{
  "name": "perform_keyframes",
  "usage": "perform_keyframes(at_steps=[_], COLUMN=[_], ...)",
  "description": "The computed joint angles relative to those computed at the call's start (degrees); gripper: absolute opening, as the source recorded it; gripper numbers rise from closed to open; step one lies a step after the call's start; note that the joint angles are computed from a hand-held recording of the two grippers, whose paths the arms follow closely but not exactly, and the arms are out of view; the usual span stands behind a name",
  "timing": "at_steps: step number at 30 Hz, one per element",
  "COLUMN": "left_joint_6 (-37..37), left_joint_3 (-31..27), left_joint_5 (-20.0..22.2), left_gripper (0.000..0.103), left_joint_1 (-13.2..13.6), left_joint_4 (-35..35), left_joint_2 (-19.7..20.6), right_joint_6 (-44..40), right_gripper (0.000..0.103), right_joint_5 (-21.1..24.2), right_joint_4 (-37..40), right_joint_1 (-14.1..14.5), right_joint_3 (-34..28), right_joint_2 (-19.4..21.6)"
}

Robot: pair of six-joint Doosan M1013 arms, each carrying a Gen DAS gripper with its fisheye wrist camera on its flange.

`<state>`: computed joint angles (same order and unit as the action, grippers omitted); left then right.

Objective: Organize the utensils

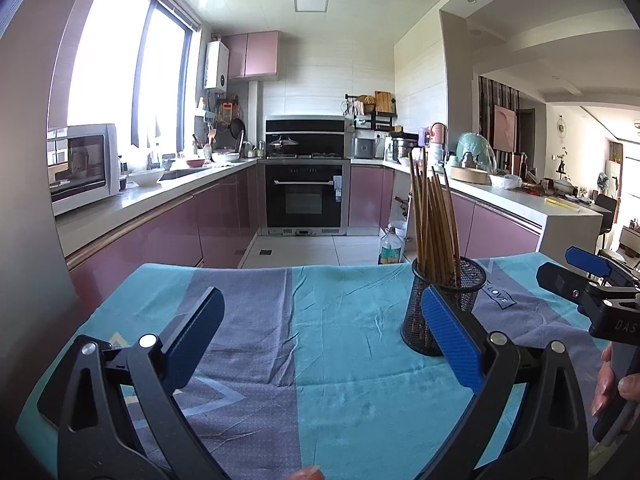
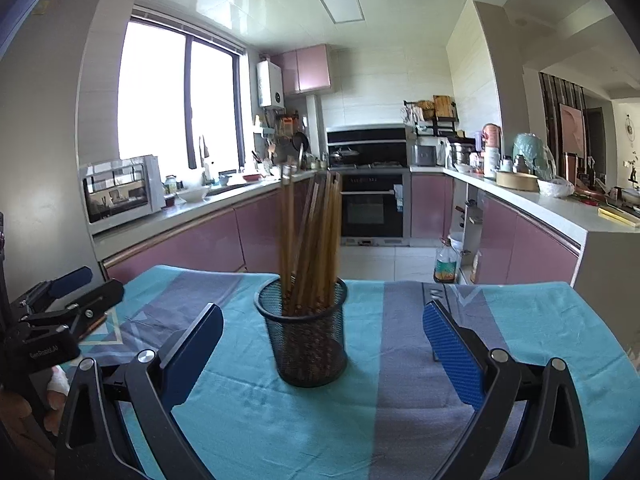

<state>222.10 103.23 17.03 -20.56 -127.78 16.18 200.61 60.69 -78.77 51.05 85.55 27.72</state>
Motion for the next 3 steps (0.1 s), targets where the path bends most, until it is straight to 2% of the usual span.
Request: perform_keyframes(at_steps=[3], left_joint_6=[-11.36], left_joint_3=[-2.19], left_joint_5=[-4.09], left_gripper=[0.097], left_joint_1=[0.0], left_joint_4=[11.73], left_joint_2=[1.42], right_joint_6=[-5.18], right_gripper=[0.097], right_joint_5=[0.82], right_joint_4=[9.97], right_joint_1=[-2.22], right_joint_3=[0.78], right_joint_2=[-0.85])
